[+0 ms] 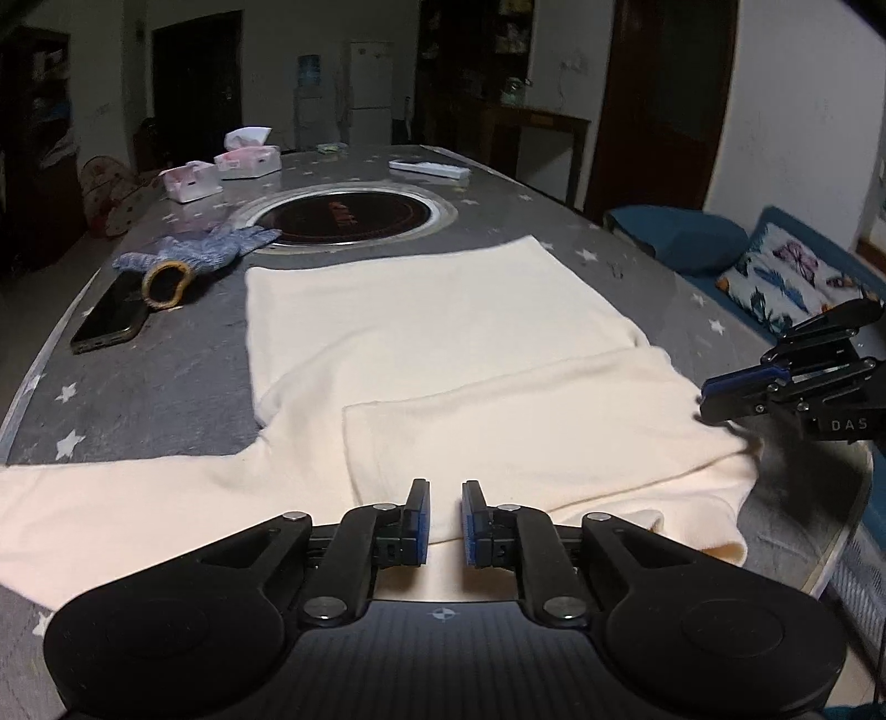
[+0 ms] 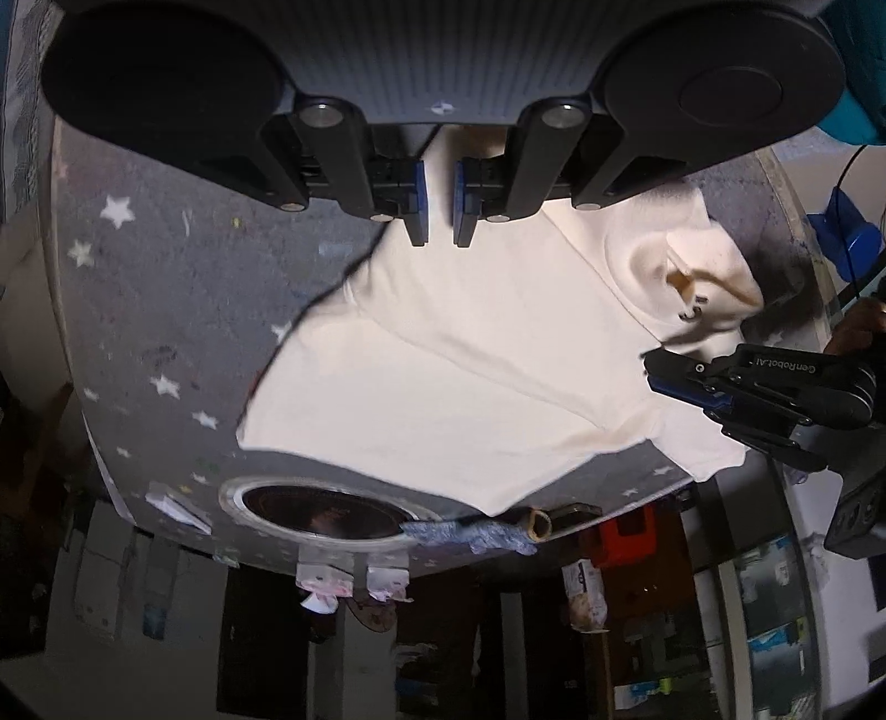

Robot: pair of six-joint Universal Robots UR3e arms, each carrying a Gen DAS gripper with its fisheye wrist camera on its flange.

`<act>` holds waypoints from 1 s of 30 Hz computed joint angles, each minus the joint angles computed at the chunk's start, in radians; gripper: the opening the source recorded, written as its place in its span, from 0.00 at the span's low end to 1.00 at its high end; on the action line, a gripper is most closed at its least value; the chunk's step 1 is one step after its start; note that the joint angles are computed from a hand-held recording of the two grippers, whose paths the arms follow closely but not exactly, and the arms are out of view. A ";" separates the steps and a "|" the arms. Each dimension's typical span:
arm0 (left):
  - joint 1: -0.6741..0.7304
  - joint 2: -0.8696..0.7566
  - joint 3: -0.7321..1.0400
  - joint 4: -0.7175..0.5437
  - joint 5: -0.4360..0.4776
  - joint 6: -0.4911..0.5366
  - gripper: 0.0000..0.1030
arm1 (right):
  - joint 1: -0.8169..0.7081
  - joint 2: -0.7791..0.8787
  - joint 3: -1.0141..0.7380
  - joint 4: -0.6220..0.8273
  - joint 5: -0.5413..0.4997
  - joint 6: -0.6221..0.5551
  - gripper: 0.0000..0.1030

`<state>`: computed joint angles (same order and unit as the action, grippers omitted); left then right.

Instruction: Fold clothes

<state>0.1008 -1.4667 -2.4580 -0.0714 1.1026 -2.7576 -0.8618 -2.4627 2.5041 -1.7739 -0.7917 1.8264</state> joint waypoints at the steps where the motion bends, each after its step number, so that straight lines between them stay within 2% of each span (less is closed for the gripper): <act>1: 0.008 0.003 -0.003 0.003 -0.005 -0.006 0.13 | 0.018 0.021 -0.001 -0.038 0.006 0.022 0.10; 5: 0.021 0.001 0.010 -0.001 -0.016 -0.021 0.17 | 0.159 0.222 0.021 -0.379 0.006 0.219 0.12; 8: 0.027 -0.026 0.047 0.016 -0.028 -0.042 0.17 | 0.270 0.403 0.024 -0.638 -0.041 0.359 0.12; 10: 0.034 -0.063 0.092 0.030 -0.039 -0.062 0.17 | 0.309 0.457 0.019 -0.696 -0.062 0.391 0.13; 14: 0.052 -0.185 0.223 0.027 -0.061 -0.121 0.17 | 0.346 0.477 0.017 -0.733 -0.085 0.408 0.20; 17: 0.045 -0.286 0.309 0.035 -0.038 -0.155 0.16 | 0.352 0.479 0.016 -0.732 -0.090 0.413 0.22; 20: 0.047 -0.354 0.373 -0.013 -0.027 -0.175 0.16 | 0.345 0.479 0.016 -0.722 -0.083 0.408 0.22; 25: 0.072 -0.335 0.302 0.039 -0.012 -0.120 0.16 | 0.334 0.487 0.009 -0.703 -0.073 0.393 0.23; 29: 0.143 -0.269 0.220 0.051 -0.061 -0.104 0.16 | 0.340 0.505 0.002 -0.715 -0.074 0.393 0.24; 30: 0.162 -0.242 0.189 0.061 -0.074 -0.099 0.20 | 0.341 0.507 0.002 -0.718 -0.074 0.394 0.24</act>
